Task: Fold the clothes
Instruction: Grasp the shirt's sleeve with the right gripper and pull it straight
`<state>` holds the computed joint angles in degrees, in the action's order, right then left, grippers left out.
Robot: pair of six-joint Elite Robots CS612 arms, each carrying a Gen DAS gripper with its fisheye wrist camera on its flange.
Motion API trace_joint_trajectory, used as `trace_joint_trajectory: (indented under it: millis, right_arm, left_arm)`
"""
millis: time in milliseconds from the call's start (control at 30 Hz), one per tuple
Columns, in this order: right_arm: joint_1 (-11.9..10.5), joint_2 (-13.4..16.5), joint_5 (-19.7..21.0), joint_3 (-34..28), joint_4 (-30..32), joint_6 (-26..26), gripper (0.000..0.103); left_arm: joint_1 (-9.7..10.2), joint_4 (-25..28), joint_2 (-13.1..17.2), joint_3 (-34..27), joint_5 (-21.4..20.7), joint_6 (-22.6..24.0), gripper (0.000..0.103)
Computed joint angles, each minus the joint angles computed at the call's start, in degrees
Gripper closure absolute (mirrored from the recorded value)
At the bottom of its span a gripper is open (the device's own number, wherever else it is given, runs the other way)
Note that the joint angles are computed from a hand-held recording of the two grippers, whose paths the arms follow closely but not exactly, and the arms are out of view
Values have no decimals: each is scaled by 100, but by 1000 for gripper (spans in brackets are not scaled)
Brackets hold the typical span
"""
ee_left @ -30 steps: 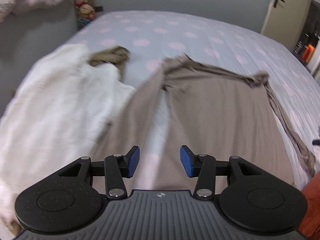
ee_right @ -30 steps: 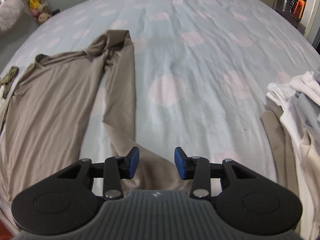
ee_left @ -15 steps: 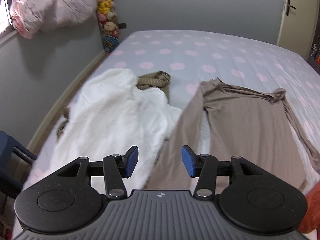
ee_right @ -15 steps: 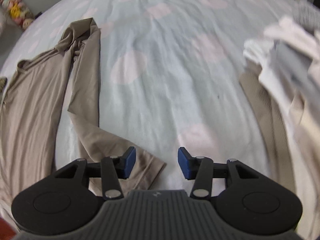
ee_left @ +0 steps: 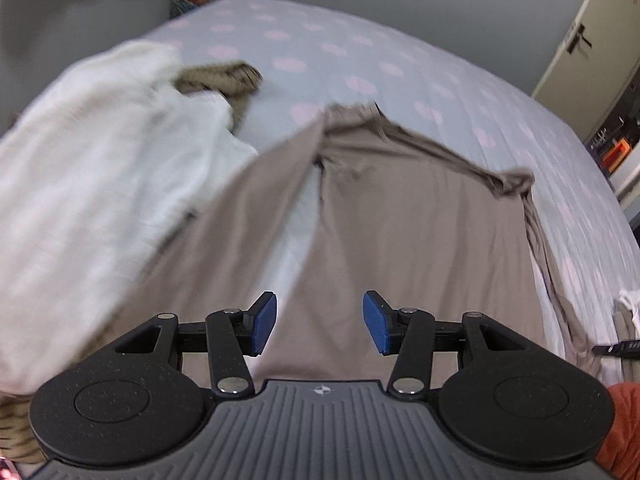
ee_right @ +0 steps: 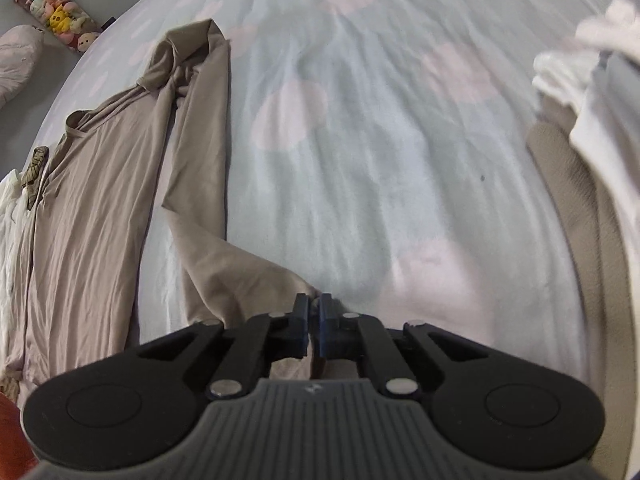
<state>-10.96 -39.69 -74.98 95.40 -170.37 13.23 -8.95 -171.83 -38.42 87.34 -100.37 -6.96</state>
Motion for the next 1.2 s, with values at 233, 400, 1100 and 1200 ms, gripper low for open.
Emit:
trace_joint_trajectory:
  millis: [233, 400, 1100, 1200]
  right_arm:
    - [66, -286, -992, 167, -293, -206, 98]
    - [124, -360, -2135, 158, -349, -322, 98]
    - [358, -326, -2029, 198, -863, -76, 71]
    - [461, -356, -1403, 198, -865, -244, 69]
  left_arm:
    - [31, 315, 221, -208, -390, -261, 57]
    - [109, 356, 304, -244, -607, -746, 57]
    - [70, 795, 310, -337, -654, -657, 57]
    - [64, 1035, 286, -390, -710, -428, 57]
